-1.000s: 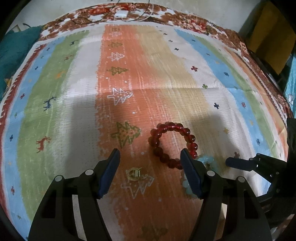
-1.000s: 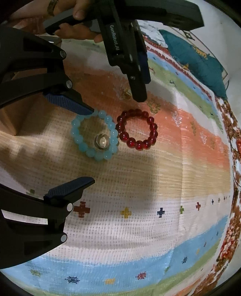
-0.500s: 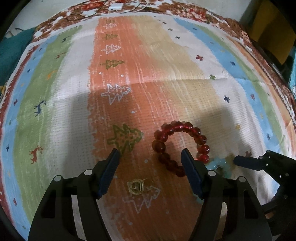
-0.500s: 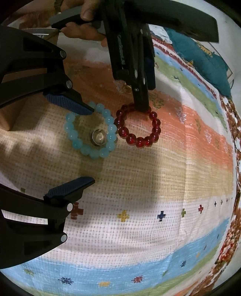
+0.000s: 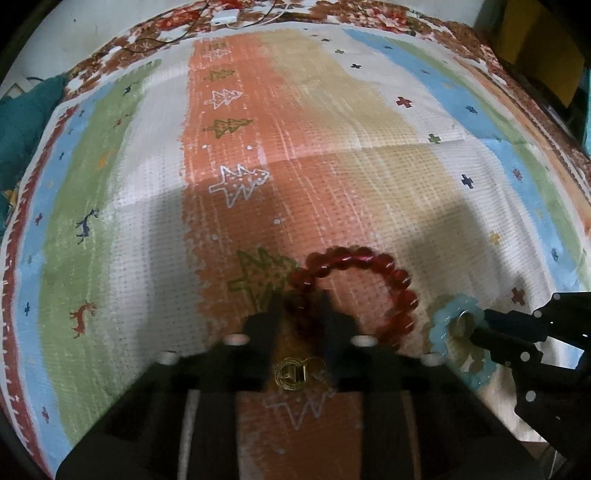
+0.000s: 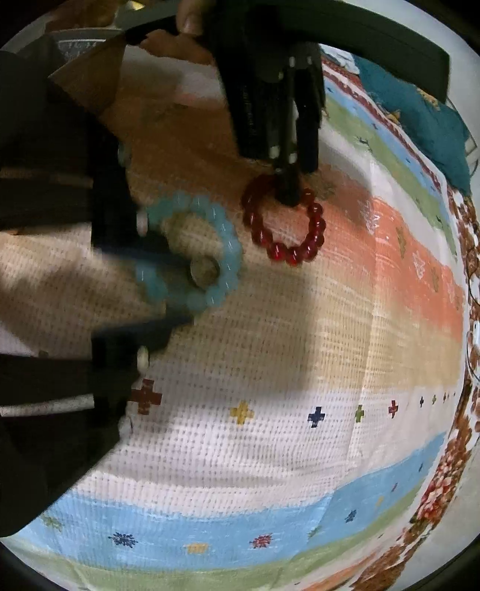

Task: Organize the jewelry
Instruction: 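Grasp the red bead bracelet with left gripper while right gripper grasps light blue bracelet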

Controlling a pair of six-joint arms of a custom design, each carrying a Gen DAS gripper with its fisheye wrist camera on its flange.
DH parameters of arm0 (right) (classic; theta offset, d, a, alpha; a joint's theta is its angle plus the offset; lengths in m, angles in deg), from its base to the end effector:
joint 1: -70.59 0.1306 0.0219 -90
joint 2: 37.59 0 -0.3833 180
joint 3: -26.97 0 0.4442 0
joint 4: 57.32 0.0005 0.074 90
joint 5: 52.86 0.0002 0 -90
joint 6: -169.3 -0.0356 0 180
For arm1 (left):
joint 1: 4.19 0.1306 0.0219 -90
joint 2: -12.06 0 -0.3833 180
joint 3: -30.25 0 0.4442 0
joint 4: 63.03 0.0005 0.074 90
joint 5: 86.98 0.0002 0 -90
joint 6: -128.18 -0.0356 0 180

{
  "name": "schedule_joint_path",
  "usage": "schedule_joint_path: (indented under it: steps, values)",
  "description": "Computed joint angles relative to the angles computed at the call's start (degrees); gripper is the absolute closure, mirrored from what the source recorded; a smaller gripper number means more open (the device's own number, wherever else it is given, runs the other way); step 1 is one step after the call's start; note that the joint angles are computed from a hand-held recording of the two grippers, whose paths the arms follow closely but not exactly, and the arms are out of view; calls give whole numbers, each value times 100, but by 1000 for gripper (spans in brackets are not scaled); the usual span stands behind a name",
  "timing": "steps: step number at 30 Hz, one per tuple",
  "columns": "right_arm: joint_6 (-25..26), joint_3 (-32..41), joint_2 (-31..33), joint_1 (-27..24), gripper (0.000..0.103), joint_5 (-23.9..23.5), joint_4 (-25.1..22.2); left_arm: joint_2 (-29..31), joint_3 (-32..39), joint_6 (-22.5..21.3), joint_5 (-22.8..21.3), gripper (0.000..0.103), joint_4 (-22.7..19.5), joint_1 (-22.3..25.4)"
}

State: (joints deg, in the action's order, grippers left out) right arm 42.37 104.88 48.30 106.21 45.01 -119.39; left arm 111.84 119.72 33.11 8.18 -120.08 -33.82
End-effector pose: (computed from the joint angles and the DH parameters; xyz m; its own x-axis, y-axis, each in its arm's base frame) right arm 0.3863 0.2702 0.3485 -0.9346 0.0625 -0.3501 0.0283 0.9944 0.1021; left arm 0.4901 -0.2830 0.3277 -0.7529 0.5295 -0.3908 0.5913 0.8050 -0.0487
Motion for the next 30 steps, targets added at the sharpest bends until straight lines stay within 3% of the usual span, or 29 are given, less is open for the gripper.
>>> schedule_joint_path:
  steps: [15,30]
  values:
    - [226,84,-117,187,91,555,-54,-522,-136,-18,329,90,204,6]
    - [338,-8,-568,343,91,882,526,-1084,-448,-49,515,90,526,-57]
